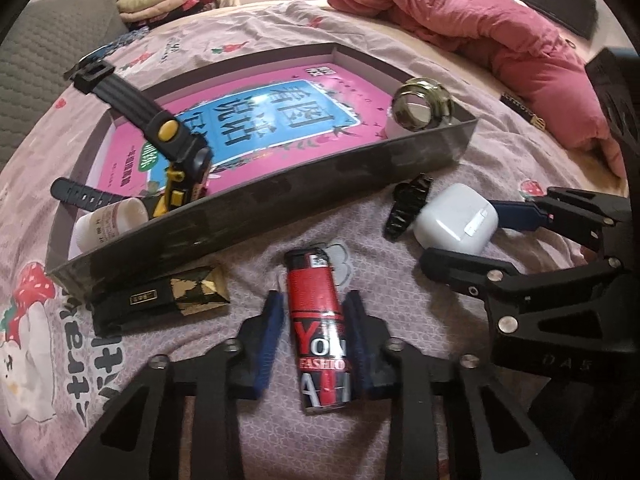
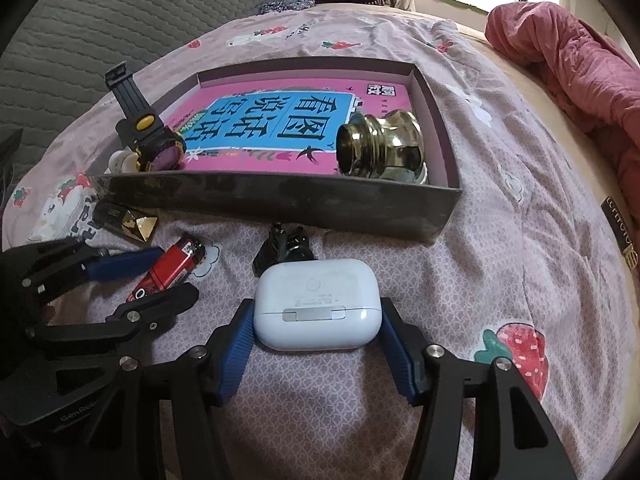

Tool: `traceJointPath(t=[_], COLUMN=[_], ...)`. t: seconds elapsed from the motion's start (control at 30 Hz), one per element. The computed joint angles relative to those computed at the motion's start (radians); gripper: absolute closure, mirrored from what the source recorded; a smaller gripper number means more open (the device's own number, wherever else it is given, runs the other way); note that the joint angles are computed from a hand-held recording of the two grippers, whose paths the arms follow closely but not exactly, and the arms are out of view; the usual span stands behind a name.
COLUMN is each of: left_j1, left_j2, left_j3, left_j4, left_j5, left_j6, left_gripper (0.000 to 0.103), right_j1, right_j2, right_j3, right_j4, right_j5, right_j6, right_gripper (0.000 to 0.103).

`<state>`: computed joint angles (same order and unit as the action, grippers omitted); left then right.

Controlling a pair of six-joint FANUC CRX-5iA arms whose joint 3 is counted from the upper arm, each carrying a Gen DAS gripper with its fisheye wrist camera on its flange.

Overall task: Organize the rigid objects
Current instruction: 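Grasp red lighter with left tool while right tool grasps white earbud case, then lift red lighter with left tool toward tray while right tool lifts earbud case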

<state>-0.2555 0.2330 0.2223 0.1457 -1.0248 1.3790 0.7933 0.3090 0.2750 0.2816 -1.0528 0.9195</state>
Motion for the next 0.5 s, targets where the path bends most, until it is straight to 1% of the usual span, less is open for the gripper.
traceJointPath(t=[0.07, 0.2, 0.33, 0.5], left_j1=[-0.003, 0.004, 0.018, 0.032], left_j2=[0.000, -0.008, -0.021, -0.041], left_j3=[-0.001, -0.018, -0.043, -0.064], left_j4=[0.006, 0.053, 0.097, 0.127], left_j5=[0.003, 0.017, 0.027, 0.043], left_j6=[-0.008, -0.045, -0.060, -0.064], left_gripper=[0.080, 0.080, 0.080, 0.080], right_j1=[-0.003, -0.013, -0.021, -0.021], right_j2=[-0.007, -0.023, -0.037, -0.062], right_j3=[-0.008, -0.023, -0.036, -0.068], right_j4=[-0.002, -0.013, -0.021, 0.005], right_j5=[0.010, 0.035, 0.056, 0.093], right_j6=[-0.010, -0.030, -0.052, -0.082], right_gripper=[0.044, 0.044, 0.044, 0.044])
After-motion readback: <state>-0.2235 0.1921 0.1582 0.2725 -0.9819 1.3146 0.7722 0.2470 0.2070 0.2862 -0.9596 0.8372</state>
